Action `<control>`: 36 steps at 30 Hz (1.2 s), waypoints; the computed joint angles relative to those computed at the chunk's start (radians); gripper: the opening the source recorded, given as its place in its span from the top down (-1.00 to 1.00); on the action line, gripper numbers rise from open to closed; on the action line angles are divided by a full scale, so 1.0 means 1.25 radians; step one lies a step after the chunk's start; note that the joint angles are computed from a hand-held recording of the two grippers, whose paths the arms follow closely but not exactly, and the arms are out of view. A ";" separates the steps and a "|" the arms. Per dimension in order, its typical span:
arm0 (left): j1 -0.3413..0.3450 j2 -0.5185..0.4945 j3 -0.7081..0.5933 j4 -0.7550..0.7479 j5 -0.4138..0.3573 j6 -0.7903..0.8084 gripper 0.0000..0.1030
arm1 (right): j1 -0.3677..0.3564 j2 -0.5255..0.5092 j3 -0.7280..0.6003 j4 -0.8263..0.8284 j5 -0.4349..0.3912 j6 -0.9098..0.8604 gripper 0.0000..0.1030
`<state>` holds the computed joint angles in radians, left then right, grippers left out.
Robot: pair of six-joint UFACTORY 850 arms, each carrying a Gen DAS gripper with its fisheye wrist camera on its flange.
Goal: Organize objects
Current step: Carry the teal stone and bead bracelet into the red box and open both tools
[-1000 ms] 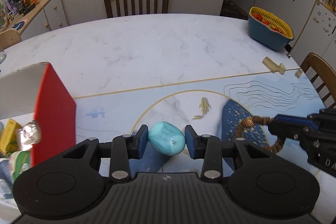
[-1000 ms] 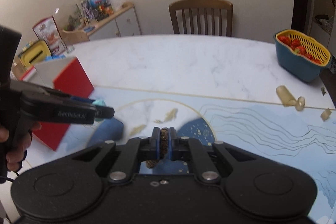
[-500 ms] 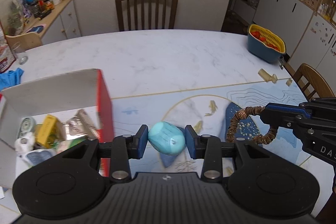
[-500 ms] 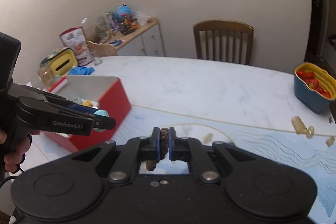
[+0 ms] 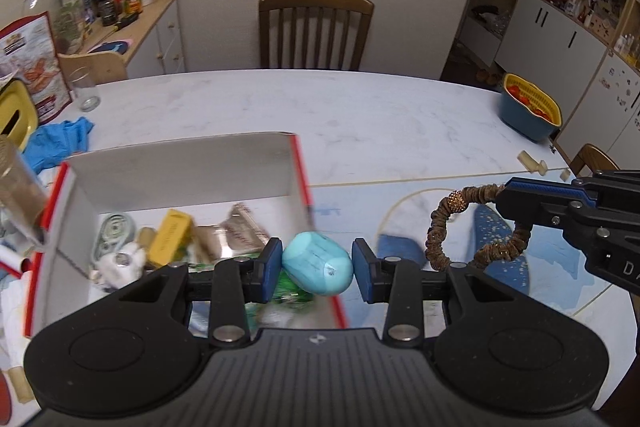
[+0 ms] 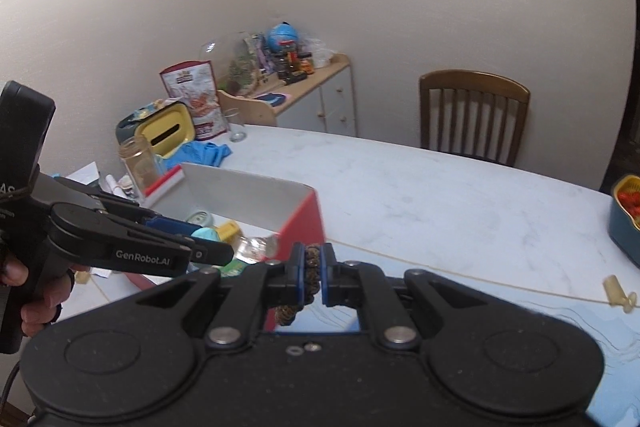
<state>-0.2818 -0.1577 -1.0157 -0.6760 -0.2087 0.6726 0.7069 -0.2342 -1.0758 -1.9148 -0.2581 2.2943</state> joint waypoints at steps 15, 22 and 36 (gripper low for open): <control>0.167 -0.037 -0.038 -0.077 -0.050 0.144 0.27 | 0.049 -0.156 -0.203 0.243 0.009 -0.270 0.89; 0.207 -0.095 -0.086 -0.075 -0.058 0.155 0.27 | 0.059 -0.232 -0.296 0.392 0.015 -0.438 0.89; 0.200 -0.234 -0.204 -0.028 -0.061 0.120 0.27 | 0.055 -0.378 -0.465 0.714 0.016 -0.775 0.89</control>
